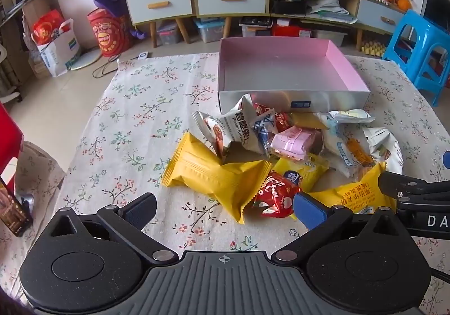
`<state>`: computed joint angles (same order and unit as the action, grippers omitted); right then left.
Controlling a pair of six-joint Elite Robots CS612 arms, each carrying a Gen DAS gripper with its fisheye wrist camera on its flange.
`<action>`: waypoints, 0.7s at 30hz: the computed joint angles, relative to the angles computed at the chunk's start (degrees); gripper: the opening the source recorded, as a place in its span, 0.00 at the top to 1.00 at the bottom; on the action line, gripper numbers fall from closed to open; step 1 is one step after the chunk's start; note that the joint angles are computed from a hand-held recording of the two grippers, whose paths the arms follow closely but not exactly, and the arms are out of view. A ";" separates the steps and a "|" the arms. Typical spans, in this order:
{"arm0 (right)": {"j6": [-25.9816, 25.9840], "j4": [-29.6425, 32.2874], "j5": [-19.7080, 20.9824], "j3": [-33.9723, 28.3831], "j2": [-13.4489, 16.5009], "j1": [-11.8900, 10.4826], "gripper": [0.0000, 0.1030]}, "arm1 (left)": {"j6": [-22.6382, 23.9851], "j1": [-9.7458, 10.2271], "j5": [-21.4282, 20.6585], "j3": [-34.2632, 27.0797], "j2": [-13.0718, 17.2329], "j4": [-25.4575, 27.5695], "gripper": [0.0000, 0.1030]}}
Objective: Organize snacks
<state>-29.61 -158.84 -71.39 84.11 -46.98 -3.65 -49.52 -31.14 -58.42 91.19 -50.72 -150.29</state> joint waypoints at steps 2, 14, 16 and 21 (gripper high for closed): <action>0.06 0.01 -0.03 0.04 -0.03 -0.02 0.08 | 0.15 0.01 0.02 -0.08 0.06 0.19 0.00; -0.19 -0.09 0.13 0.22 -0.17 0.05 0.08 | 0.18 0.13 -0.72 -0.10 0.03 0.45 0.00; -0.12 -0.04 0.09 0.16 -0.14 0.05 0.08 | 0.17 0.12 -0.68 -0.10 0.04 0.46 0.00; -0.20 -0.06 0.19 0.11 -0.10 0.04 0.08 | 0.29 0.14 -0.72 -0.03 -0.01 0.58 0.00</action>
